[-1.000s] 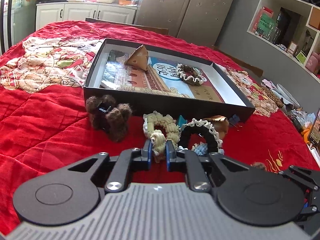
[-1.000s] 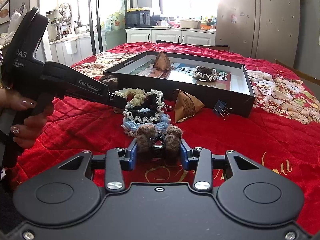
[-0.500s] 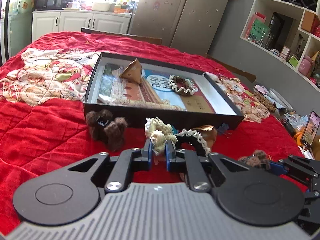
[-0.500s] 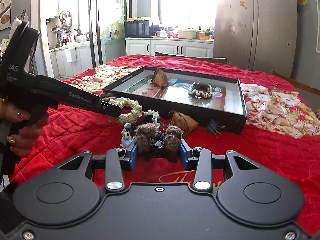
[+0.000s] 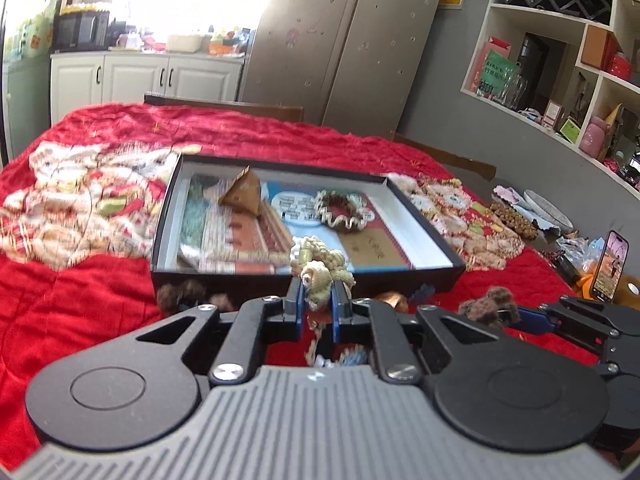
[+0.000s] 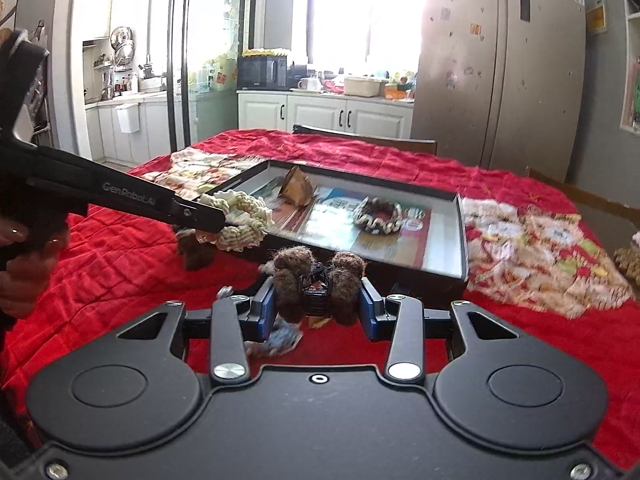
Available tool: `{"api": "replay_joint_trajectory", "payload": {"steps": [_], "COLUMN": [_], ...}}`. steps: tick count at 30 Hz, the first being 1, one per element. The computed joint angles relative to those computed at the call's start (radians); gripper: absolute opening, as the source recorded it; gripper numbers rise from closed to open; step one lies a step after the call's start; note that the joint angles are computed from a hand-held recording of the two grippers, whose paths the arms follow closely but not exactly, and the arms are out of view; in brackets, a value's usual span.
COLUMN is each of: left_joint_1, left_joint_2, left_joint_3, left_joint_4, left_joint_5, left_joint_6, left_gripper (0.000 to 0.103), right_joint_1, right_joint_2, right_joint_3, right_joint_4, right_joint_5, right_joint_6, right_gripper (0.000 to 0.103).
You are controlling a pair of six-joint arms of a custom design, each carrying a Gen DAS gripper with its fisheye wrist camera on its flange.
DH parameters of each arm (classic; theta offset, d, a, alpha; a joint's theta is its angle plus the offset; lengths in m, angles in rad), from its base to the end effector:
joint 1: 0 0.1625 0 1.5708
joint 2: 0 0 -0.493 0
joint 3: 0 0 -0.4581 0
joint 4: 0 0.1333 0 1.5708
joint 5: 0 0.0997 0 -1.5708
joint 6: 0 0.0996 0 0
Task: Organize objects
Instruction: 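Carry cream ring in left tool over tray while right tool carries pompoms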
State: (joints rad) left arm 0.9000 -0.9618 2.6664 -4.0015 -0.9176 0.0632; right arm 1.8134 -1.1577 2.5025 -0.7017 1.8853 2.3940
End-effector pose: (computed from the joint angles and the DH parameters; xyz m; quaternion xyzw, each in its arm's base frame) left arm -0.0645 -0.3931 0.1199 0.2114 0.8673 -0.4107 0.1856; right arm 0.1755 -0.2827 0.0310 0.3580 -0.8105 0.3929 0.2460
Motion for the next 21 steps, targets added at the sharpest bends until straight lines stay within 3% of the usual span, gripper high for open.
{"api": "replay_joint_trajectory", "payload": {"steps": [7,21], "left_joint_1": [-0.007,0.04], "left_joint_2": [-0.004,-0.005], "left_joint_3": [-0.034,-0.143], "left_joint_4": [-0.023,0.058], "left_joint_5": [0.01,-0.007], "left_joint_6": [0.052,0.113], "left_gripper": [0.016,0.016], "right_joint_1": [0.021,0.021], "right_joint_2": [0.006,0.018], "right_joint_3": [-0.041,-0.145], "right_joint_4": [-0.011,0.006], "right_joint_5": [0.011,0.033], "right_joint_6": [-0.015,-0.001], "right_gripper": [0.039,0.039]}}
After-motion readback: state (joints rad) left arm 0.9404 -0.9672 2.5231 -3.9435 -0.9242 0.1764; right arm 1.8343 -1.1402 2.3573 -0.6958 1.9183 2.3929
